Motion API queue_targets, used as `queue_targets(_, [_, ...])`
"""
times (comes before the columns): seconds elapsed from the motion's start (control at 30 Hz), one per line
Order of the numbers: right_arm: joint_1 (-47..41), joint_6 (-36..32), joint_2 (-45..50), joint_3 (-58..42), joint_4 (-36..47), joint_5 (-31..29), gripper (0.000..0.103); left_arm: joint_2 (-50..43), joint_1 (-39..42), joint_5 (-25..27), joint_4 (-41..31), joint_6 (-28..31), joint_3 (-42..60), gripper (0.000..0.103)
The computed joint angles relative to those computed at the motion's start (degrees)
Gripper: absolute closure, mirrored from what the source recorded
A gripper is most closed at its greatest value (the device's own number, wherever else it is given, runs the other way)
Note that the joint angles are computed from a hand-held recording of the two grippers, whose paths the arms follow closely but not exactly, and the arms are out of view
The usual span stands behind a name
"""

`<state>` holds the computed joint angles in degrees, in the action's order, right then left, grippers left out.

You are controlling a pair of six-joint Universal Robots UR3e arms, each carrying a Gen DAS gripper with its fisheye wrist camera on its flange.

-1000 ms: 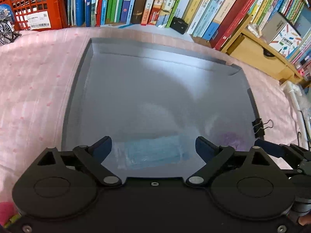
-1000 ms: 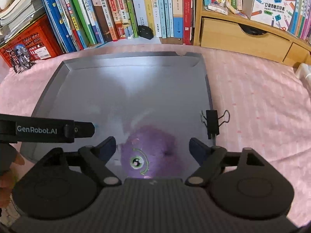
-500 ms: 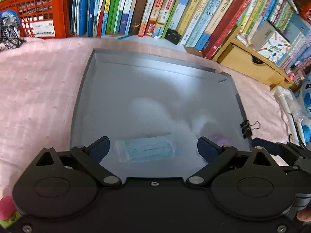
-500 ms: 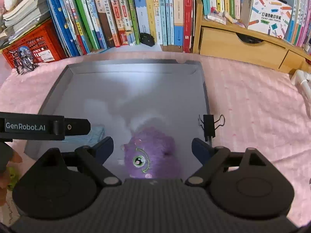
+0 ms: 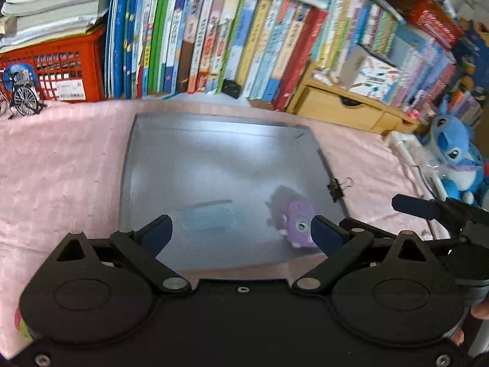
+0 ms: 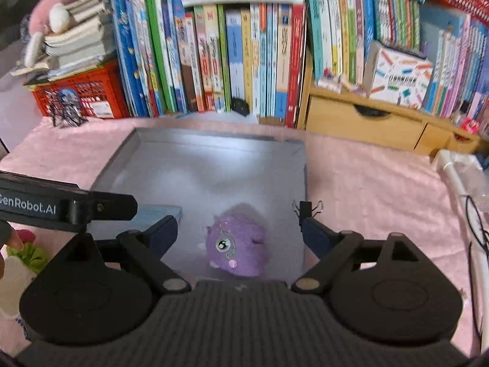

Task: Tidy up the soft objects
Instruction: 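Lower the purple plush into the white tray and open the right tool, then withdraw both tools from the tray back toward the remaining objects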

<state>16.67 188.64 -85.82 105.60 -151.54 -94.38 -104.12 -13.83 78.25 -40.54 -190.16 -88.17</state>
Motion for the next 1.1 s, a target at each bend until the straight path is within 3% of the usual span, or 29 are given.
queue_targets(0.47, [3.31, -1.01, -17.43, 20.18, -13.27, -1.85, 0.007, 20.53, 0.42, -2.99, 15.52, 3.70, -25.56, 0.004])
queue_targets(0.77, [9.48, 1.45, -20.86, 30.28, -24.12, -7.99, 0.007, 28.56, -2.82, -1.18, 30.47, 3.99, -41.74, 0.002])
queue_targets(0.97, [16.11, 3.77, -18.67, 35.47, -32.67, -15.50, 0.007, 33.55, -3.46, -0.54, 39.51, 2.82, -51.81, 0.001])
queue_targets(1.1, [23.06, 5.98, -14.60, 38.39, -39.24, -23.85, 0.007, 34.48, -6.49, 4.36, 47.86, 3.06, -57.88, 0.000])
